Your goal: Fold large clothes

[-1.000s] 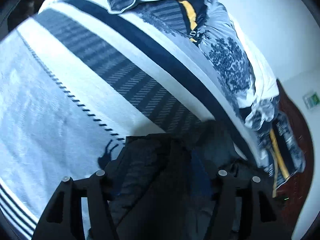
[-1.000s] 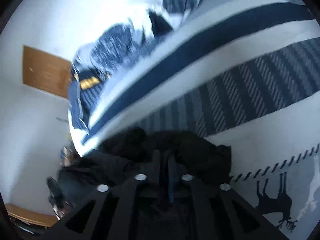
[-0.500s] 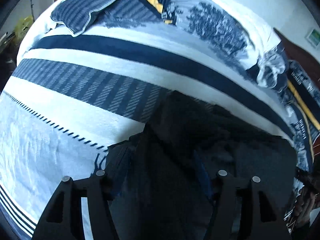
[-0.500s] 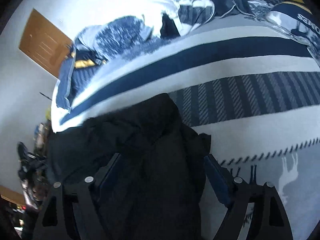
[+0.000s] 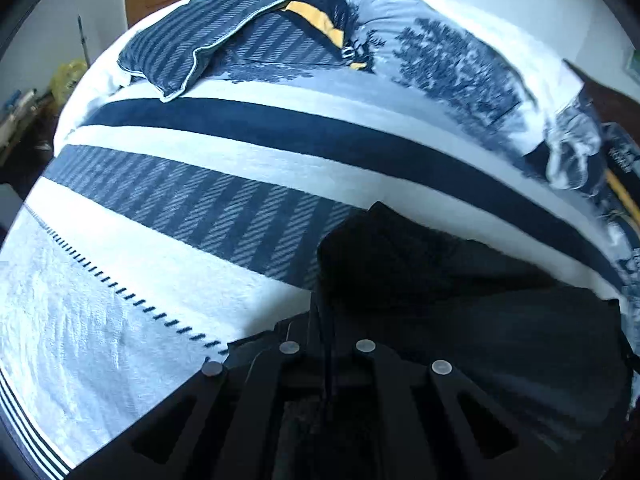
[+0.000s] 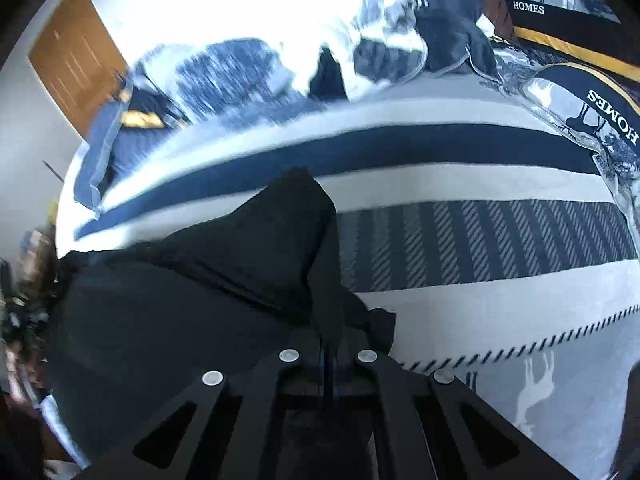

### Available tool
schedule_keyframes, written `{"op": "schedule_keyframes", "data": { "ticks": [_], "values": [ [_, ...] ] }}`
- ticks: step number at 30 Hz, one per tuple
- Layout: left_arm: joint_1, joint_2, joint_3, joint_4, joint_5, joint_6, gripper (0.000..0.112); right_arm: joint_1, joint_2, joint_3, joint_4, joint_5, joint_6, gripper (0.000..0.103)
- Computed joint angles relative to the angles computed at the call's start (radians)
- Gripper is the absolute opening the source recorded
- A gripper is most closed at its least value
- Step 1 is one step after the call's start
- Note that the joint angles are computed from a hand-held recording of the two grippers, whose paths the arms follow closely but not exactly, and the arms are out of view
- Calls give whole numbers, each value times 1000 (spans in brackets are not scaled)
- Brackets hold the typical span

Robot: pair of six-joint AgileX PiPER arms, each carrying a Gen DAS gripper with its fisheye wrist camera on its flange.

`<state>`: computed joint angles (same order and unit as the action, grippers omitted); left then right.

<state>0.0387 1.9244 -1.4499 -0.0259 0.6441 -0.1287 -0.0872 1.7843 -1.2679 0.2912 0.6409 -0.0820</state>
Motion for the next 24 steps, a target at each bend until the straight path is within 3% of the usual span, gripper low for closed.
{"op": "schedule_keyframes", "data": {
  "ticks": [5, 7, 9, 10, 12, 14, 15, 17, 19, 21, 24],
  "values": [
    [-37, 37, -29, 156, 46, -152, 5, 18, 109, -8, -6, -24, 76, 2],
    [-14, 14, -39, 77, 82, -100, 5, 18, 120, -25, -72, -22, 148, 4],
    [48, -95, 38, -93, 53, 11, 5, -17, 98, -31, -45, 25, 179, 7],
    [68, -139, 67, -138, 43, 39, 9, -43, 49, -1, -4, 29, 175, 10],
    [95, -260, 145, -108, 37, 16, 51, -93, -90, 114, 127, 4, 75, 18],
    [124, -428, 276, -74, 3, -2, 69, -117, -246, 246, 190, -40, 36, 59],
    [142, -503, 337, -97, -5, 23, 71, -144, -346, 325, 217, -37, -3, 86],
    [185, -657, 464, -166, 33, 102, 72, -157, -546, 473, 313, -48, -47, 85],
    [230, -819, 612, -234, 88, 168, 72, -187, -746, 613, 334, 55, -78, 85],
    [259, -954, 736, -269, 133, 172, 72, -198, -930, 751, 403, 100, -92, 85],
    [403, -1117, 898, -429, 236, 325, 72, -346, -1160, 906, 505, 326, -145, 85]
  ]
}}
